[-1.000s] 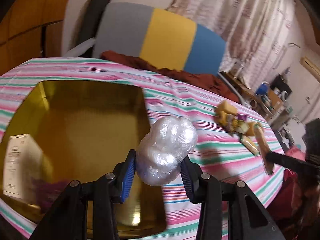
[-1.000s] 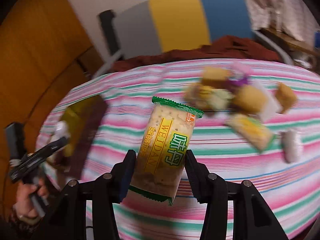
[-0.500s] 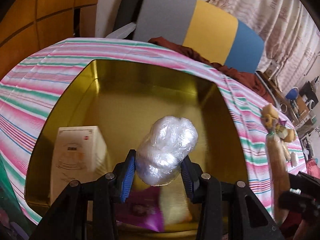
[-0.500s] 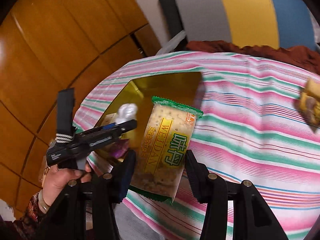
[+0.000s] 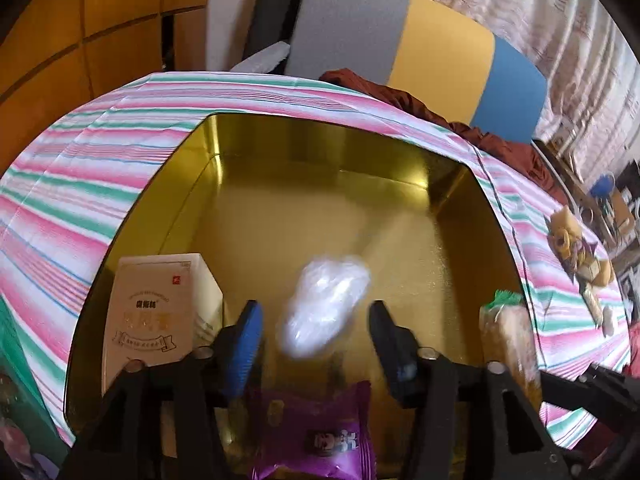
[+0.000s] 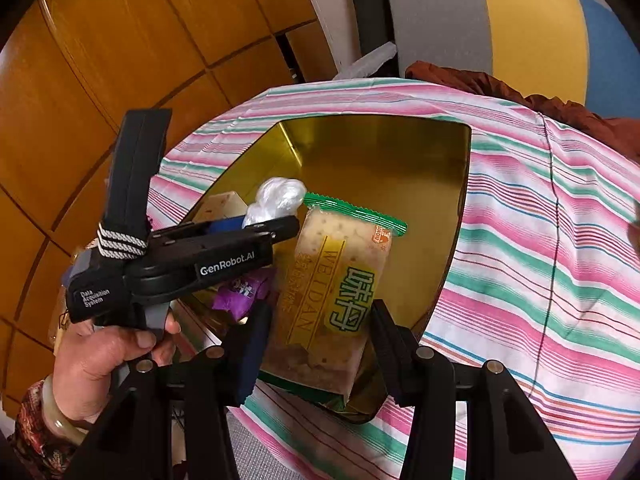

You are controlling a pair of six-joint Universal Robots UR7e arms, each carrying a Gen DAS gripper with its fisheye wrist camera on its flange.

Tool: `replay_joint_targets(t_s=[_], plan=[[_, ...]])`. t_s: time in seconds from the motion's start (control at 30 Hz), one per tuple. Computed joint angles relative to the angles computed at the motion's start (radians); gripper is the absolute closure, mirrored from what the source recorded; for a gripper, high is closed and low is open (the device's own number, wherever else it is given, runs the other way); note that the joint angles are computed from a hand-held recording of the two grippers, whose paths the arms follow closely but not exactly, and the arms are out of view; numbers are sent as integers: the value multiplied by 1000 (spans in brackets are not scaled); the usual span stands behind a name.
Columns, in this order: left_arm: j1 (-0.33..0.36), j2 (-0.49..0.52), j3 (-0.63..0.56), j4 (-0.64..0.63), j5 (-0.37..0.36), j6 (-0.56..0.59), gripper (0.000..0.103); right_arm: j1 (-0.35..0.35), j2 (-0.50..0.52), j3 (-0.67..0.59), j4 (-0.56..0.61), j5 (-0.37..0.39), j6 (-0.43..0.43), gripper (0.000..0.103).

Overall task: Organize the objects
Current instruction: 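Carry both items over the gold tray and release them inside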

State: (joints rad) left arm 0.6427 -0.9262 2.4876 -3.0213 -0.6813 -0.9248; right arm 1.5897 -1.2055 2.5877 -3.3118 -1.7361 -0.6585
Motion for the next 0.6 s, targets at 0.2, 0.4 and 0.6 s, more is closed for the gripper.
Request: replay_joint_targets(t_s=[0.2,0.4,0.6], plan=[[-87,-99,85,45,95,-219,31,3,22,-3,-18,-19,-2,53],[-199,-218,125,220,208,-430,31,9,56,-17,-41,-33,1,53],[-267,-243,130,240,249,-466,31,13,100,-23,-87,-47,5,51]])
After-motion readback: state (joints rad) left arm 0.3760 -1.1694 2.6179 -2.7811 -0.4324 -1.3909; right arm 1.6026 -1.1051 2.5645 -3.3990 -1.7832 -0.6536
